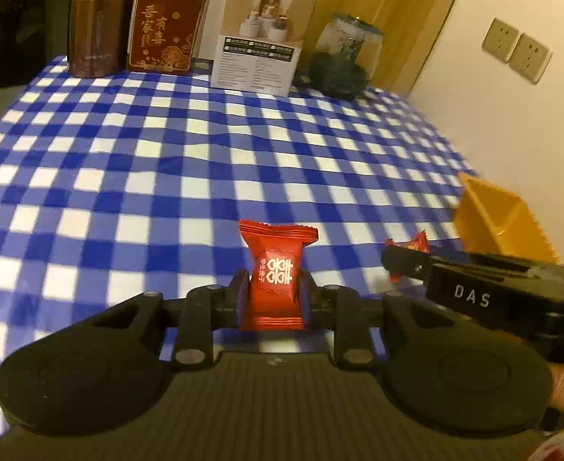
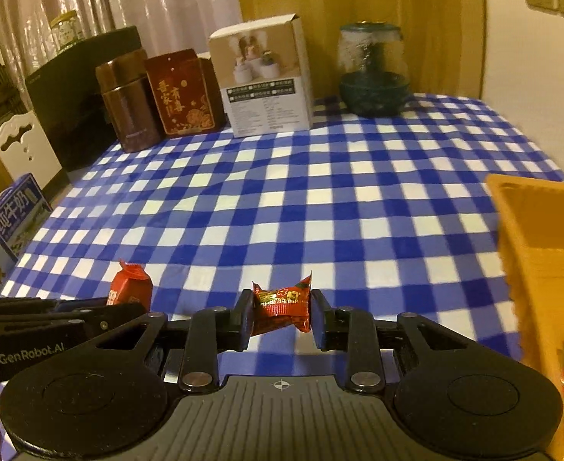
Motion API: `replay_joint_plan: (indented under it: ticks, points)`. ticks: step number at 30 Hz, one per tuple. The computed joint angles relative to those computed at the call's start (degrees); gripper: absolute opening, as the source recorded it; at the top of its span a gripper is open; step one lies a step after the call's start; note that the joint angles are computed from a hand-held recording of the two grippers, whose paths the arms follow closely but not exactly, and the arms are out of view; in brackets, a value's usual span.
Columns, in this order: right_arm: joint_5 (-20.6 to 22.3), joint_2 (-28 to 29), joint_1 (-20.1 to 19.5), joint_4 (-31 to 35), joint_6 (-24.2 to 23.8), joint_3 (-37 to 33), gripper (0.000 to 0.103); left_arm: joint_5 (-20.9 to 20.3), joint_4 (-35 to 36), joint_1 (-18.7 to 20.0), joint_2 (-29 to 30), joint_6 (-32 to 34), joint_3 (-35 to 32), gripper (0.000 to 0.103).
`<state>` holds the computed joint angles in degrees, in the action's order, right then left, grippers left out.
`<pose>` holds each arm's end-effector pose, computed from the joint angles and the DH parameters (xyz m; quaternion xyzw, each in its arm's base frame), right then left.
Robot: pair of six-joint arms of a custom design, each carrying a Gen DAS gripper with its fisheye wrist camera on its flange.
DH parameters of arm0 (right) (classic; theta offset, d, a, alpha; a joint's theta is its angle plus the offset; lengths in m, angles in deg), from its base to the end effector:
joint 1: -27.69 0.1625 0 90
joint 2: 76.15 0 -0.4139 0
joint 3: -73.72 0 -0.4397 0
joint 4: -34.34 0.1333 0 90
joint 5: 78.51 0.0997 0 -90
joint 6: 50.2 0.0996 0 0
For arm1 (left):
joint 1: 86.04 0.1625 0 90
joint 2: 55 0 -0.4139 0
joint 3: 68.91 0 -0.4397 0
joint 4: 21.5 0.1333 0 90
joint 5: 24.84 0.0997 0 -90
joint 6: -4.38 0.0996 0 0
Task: Organize snacks
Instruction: 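Carry both red candies over the orange tray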
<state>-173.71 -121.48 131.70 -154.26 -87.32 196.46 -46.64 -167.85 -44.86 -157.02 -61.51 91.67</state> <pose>0.2454 -0.4702 -0.0287 0.4162 -0.8894 0.1710 0.0805 -0.0330 -0.3288 0.1514 -0.1122 0.8203 -0.4634 0.3158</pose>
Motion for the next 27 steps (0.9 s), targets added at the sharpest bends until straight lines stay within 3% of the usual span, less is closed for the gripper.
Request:
replay_joint_plan:
  ticks: [6, 15, 22, 27]
  points:
    - [1.29, -6.93, -2.08, -0.65, 0.38, 5.90, 0.031, -0.78, 17.79, -7.73, -1.68, -16.11, -0.55, 0.023]
    - [3.61, -17.82, -6.39, -1.92, -2.29, 15.02, 0.031, -4.82, 34.50, -17.69, 0.65, -35.45, -2.23, 0.023]
    - [5.03, -27.06, -9.78, -1.76, -4.94, 21.64, 0.031, -9.06, 38.73, -24.64, 6.69, -46.14, -3.95, 0.023]
    - [5.27, -33.59, -13.18, -2.21, -5.83, 25.34, 0.031, -11.02, 38.45, -27.99, 12.32, -48.79, -6.12, 0.023]
